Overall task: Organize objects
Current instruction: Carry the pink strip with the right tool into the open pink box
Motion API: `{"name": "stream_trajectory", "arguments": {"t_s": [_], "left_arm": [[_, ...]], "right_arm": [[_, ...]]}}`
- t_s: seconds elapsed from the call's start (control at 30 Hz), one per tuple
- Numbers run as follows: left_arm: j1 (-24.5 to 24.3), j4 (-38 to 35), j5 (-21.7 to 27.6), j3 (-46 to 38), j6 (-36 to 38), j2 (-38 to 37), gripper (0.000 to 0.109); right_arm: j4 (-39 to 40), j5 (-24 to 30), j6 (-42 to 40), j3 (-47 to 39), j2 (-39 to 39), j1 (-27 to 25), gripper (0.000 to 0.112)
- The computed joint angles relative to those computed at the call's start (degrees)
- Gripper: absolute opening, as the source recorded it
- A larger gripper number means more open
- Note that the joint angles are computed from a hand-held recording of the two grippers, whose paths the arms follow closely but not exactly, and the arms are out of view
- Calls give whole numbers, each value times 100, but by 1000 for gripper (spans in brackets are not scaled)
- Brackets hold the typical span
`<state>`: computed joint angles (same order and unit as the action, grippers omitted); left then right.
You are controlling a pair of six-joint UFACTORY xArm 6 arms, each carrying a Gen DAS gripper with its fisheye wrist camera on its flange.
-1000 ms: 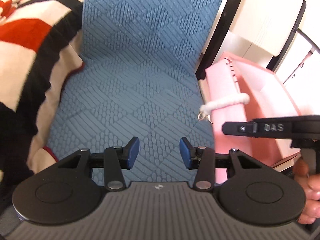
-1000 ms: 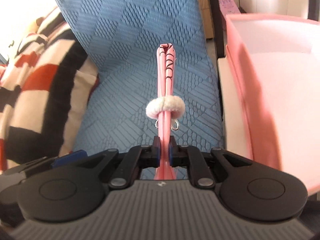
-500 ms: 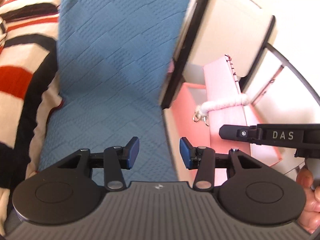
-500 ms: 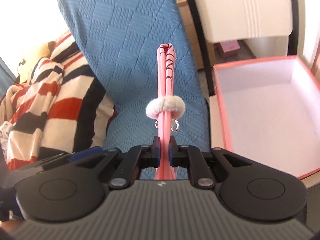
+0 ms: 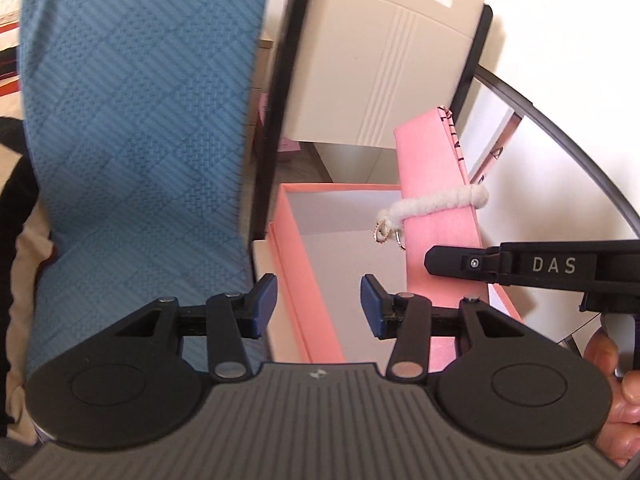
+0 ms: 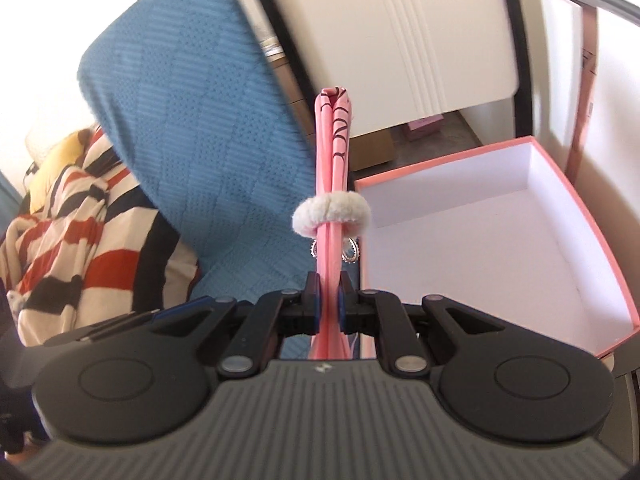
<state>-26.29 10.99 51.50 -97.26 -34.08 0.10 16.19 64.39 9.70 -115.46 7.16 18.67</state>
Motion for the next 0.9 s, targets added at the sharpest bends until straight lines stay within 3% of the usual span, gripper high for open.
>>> {"name": "stream_trajectory", "arguments": {"t_s": [0.37,0.9], "left_arm": [[-30,-337,269,-1351,293,1423,56],[116,-721,532,-2229,283,2606,57]], "right_arm": [[256,-162,-288,202,455,-614,12],[131,23,-501,-57,1553,-762,13]]}}
